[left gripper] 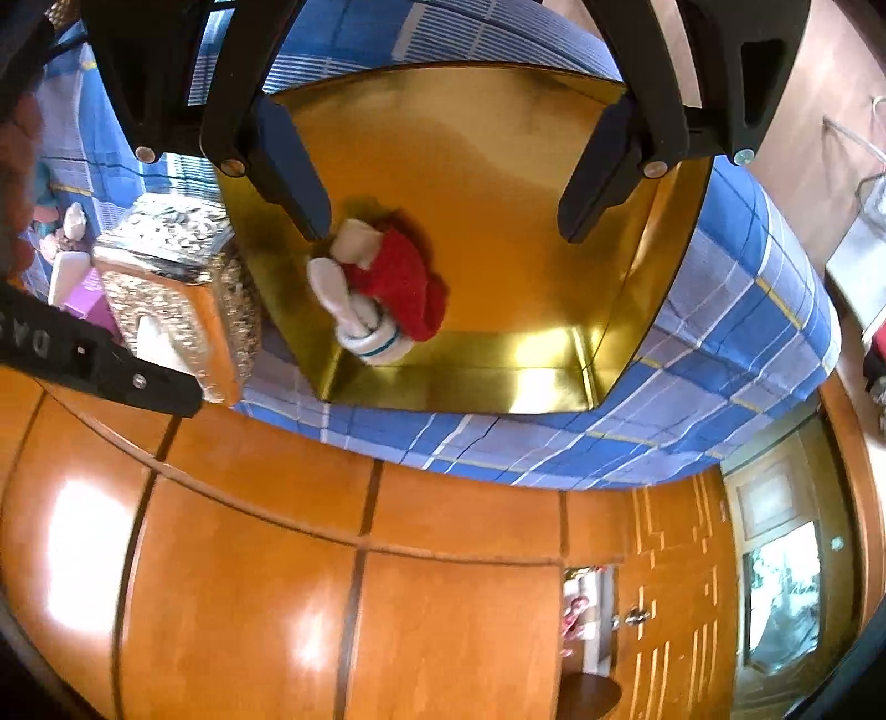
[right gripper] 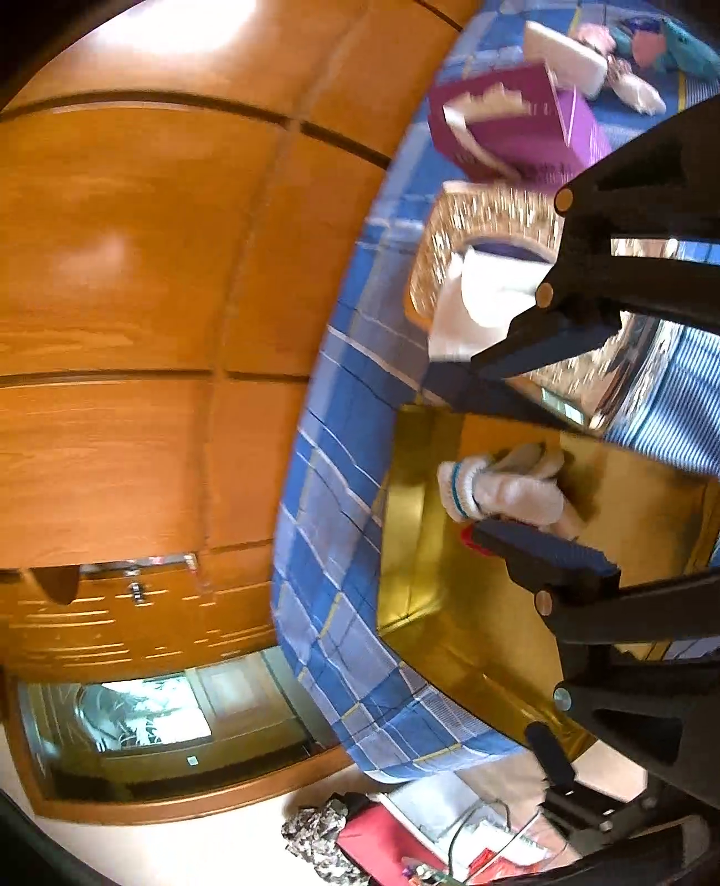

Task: Organize soft objects
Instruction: 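Move both tools back over the pile of soft items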

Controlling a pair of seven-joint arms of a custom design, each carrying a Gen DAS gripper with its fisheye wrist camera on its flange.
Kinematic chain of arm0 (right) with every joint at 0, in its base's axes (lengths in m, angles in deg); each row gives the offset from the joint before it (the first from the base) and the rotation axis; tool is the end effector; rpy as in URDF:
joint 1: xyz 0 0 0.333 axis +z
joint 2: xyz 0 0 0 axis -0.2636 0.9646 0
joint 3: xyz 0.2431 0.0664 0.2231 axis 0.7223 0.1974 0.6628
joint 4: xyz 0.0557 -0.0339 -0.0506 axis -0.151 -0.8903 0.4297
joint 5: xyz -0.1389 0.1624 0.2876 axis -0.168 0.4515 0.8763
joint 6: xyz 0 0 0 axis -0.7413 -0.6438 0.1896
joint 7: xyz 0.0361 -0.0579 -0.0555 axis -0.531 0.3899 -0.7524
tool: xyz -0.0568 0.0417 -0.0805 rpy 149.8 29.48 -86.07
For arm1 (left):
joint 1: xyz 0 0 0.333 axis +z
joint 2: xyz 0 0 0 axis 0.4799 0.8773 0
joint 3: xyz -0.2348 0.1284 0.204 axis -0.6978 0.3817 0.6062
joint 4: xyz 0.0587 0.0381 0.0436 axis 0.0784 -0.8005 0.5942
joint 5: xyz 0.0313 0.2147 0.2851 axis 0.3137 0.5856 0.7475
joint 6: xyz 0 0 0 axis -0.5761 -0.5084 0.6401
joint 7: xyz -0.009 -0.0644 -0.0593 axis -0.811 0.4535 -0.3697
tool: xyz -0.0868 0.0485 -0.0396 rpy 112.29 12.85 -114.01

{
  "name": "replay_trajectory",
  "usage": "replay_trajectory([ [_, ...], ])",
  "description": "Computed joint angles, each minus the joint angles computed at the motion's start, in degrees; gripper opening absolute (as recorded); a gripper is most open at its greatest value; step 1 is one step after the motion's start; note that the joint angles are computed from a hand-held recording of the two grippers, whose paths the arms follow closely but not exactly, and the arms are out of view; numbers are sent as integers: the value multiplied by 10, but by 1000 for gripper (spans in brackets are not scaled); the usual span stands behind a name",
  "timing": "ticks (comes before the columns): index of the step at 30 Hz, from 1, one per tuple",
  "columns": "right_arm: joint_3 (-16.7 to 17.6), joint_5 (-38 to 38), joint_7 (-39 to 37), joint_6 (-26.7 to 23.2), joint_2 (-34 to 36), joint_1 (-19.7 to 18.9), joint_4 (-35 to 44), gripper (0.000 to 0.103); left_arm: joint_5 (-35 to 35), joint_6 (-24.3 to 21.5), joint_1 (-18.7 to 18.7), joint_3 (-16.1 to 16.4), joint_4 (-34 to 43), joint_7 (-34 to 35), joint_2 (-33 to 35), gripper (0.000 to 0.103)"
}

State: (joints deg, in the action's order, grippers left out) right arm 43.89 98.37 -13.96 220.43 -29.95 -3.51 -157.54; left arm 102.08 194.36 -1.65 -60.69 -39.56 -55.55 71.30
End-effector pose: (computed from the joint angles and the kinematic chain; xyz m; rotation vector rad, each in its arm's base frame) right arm 0.6261 0.1943 0.4759 -2.1426 0.7351 -0.3649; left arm 0.4971 -0.3817 0.4307 -2.1528 1.0255 -0.5690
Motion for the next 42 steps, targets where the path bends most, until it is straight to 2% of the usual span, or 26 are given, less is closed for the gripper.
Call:
replay_trajectory([
  [4, 7, 78, -82, 24, -21, -23, -23, 55, 8, -16, -11, -1, 23, 21, 9, 85],
  [10, -14, 121, -112, 36, -24, -42, -23, 55, 12, -17, -24, -1, 54, 52, 24, 85],
  [18, -33, 123, -94, 56, -6, -72, -4, 55, 7, -16, -42, 7, 99, 96, 52, 85],
  [23, -40, 100, -63, 78, 13, -88, 15, 55, 3, -13, -52, 12, 127, 129, 69, 85],
  [29, -47, 52, 4, 103, 55, -116, 68, 55, -5, -18, -67, 21, 166, 165, 93, 85],
  [36, -79, -62, 145, 138, 141, -127, 178, 56, -19, -12, -81, 31, 222, 223, 127, 85],
  [40, -125, -137, 257, 149, 217, -119, 269, 56, -29, -1, -91, 38, 268, 269, 156, 85],
  [42, -165, -175, 335, 132, 261, -110, 323, 56, -35, 3, -97, 43, 298, 295, 174, 85],
])
